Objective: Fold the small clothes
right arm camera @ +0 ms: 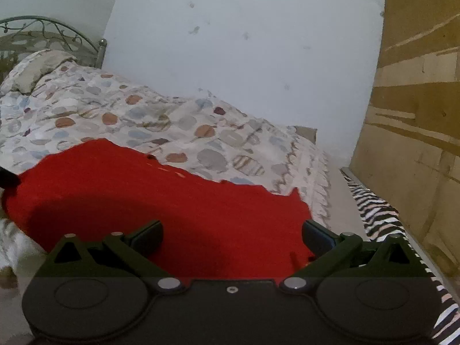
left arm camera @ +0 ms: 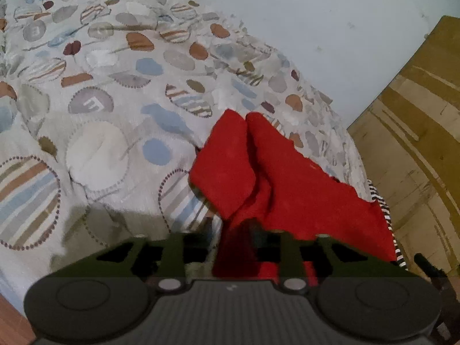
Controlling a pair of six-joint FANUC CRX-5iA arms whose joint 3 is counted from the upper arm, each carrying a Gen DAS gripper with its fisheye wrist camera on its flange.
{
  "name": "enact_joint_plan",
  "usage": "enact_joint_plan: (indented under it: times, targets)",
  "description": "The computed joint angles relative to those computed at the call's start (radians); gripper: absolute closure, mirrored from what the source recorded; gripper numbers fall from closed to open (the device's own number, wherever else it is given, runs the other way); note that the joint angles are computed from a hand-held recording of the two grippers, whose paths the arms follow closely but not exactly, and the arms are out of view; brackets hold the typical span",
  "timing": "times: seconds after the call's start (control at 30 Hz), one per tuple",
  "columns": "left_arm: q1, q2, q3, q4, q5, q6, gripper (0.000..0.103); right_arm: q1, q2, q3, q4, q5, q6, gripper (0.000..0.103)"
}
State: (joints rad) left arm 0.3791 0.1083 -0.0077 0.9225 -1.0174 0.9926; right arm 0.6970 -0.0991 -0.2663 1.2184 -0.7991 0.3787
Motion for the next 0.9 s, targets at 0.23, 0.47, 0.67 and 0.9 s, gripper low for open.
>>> enact_joint_plan:
  times: [0.23, 0.47, 0.67, 0.9]
  targets:
    - [-0.029, 0.029, 0.027, 0.033, 0.068, -0.111, 0.001, 0.025, 0.052, 0.018, 0.049, -0.030, -0.051, 0.001]
    - [-0.082, 0.131, 0.167, -0.088, 0.079, -0.093, 0.001, 0.027, 0.083, 0.030, 0.097, -0.060, -0.113, 0.001]
    - [-0.094, 0.182, 0.229, -0.127, 0.043, -0.089, 0.001, 0.042, 0.101, 0.025, 0.127, -0.106, -0.156, 0.001]
    - [-0.083, 0.201, 0.229, -0.100, 0.014, -0.099, 0.000, 0.053, 0.132, -0.017, 0.221, -0.156, -0.189, 0.000]
